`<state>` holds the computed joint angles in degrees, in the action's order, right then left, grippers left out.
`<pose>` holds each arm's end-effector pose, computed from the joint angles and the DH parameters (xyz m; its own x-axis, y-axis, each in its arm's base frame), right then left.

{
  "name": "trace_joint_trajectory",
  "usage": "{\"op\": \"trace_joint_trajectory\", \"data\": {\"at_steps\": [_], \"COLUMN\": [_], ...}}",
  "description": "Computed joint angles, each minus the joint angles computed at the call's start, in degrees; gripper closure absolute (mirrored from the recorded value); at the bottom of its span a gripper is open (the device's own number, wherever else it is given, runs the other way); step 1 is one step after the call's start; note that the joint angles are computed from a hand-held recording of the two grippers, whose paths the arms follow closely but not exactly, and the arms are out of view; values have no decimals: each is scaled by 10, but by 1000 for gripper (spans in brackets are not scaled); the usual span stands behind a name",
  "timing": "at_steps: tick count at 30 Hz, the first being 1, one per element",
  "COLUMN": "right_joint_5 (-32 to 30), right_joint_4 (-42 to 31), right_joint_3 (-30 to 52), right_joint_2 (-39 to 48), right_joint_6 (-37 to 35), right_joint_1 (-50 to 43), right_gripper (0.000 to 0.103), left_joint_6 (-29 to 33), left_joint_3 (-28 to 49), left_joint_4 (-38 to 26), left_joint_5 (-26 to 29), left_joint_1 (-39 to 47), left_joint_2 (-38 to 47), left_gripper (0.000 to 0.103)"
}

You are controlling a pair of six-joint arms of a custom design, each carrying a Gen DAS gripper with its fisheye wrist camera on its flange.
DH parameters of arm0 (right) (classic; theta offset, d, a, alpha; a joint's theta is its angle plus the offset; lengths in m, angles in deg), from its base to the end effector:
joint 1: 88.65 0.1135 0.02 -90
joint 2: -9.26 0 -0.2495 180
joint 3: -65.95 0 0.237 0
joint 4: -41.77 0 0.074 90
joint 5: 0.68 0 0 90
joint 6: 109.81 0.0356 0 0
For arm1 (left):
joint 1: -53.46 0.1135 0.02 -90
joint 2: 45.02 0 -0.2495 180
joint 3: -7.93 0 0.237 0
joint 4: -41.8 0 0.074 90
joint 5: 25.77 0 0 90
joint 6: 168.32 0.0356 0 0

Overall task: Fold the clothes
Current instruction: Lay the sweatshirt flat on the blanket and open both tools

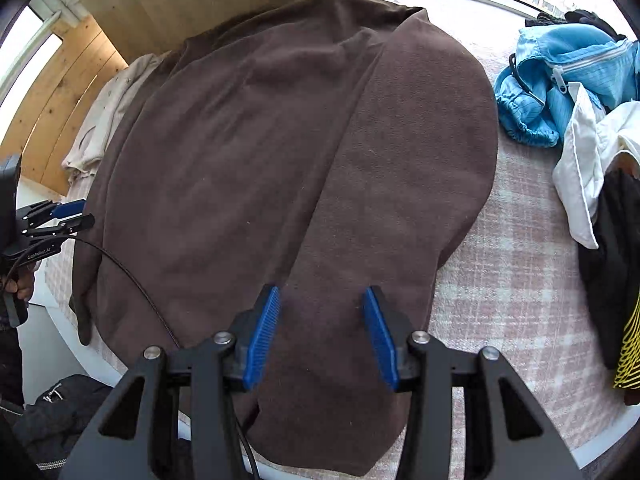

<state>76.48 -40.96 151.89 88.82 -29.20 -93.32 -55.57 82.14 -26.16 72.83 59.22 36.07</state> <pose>0.2358 -0.0113 0.2796 -0.9600 -0.0812 -0.2681 -0.1313 0.9759 0.1746 0.2445 0.0193 0.2262 -0.9089 0.2926 -0.2970 0.3157 0.9483 -0.0320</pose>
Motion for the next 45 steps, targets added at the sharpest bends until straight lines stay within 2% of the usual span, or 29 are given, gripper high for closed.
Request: {"op": "trace_joint_trajectory", "data": {"at_steps": [2, 3, 4, 6, 7, 8, 9, 11, 15, 18, 20, 21, 22, 23, 24, 25, 26, 27, 28, 29, 31, 33, 35, 38, 41, 45], "right_joint_5": [11, 12, 11, -4, -7, -18, -28, -30, -35, -15, 62, 131, 207, 262, 286, 271, 210, 149, 87, 31, -18, -49, -75, -50, -53, -74], "right_joint_4": [7, 10, 14, 22, 22, 23, 20, 15, -30, -66, -42, -1, 56, 98, 105, 89, 51, 11, -30, -72, -98, -111, -119, -86, -80, -70], "right_joint_3": [-11, -19, -27, -41, -45, -48, -46, -38, 18, 95, 132, 131, 118, 111, 123, 141, 160, 177, 173, 167, 85, 6, -70, -157, -194, -198], "right_joint_2": [-4, -7, -9, -3, -4, -5, -3, -1, 1, 14, 25, 25, 24, 31, 44, 50, 46, 42, 29, 17, -34, -78, -120, -180, -213, -216], "right_joint_6": [0, 1, 2, -8, -13, -21, -30, -43, -86, -129, -143, -147, -158, -167, -174, -177, -185, -199, -230, -264, -295, -313, -324, -304, -310, -293], "right_joint_1": [4, 1, -2, -18, -24, -33, -44, -62, -118, -181, -207, -213, -220, -229, -245, -264, -291, -319, -339, -358, -348, -332, -310, -255, -243, -233], "right_gripper": [58, 58, 58, 59, 62, 80, 90, 97, 98, 98, 98, 98, 98, 92, 87, 86, 80, 68, 62, 58, 58, 58, 58, 58, 58, 58], "left_joint_6": [-7, -9, -9, -10, -10, -10, -7, 4, 36, 62, 79, 86, 92, 96, 94, 93, 93, 101, 108, 118, 159, 206, 240, 255, 206, 135], "left_joint_3": [-30, -40, -45, -47, -44, -40, -36, -30, 12, 71, 106, 124, 140, 150, 154, 158, 160, 154, 149, 141, 108, 79, 50, -31, -122, -173], "left_joint_4": [22, 29, 34, 34, 32, 27, 21, 13, -18, -34, -24, -18, -7, 14, 38, 52, 62, 62, 61, 57, 22, -33, -107, -165, -161, -141], "left_joint_5": [-16, -16, -6, 18, 31, 42, 47, 40, 33, 27, 10, 1, -14, -48, -83, -104, -118, -114, -110, -102, -59, -12, 43, 74, 52, 55], "left_joint_1": [-12, -14, -10, 4, 13, 22, 29, 35, 72, 124, 161, 177, 191, 199, 206, 216, 227, 238, 250, 261, 272, 280, 273, 213, 103, 16], "left_joint_2": [2, 5, 10, 18, 18, 17, 12, -10, -45, -37, -12, 2, 18, 38, 53, 65, 72, 63, 55, 42, -11, -64, -102, -158, -226, -231], "left_gripper": [62, 67, 83, 93, 98, 99, 99, 99, 99, 99, 99, 99, 93, 89, 78, 71, 72, 73, 73, 73, 71, 71, 66, 63, 63, 63]}}
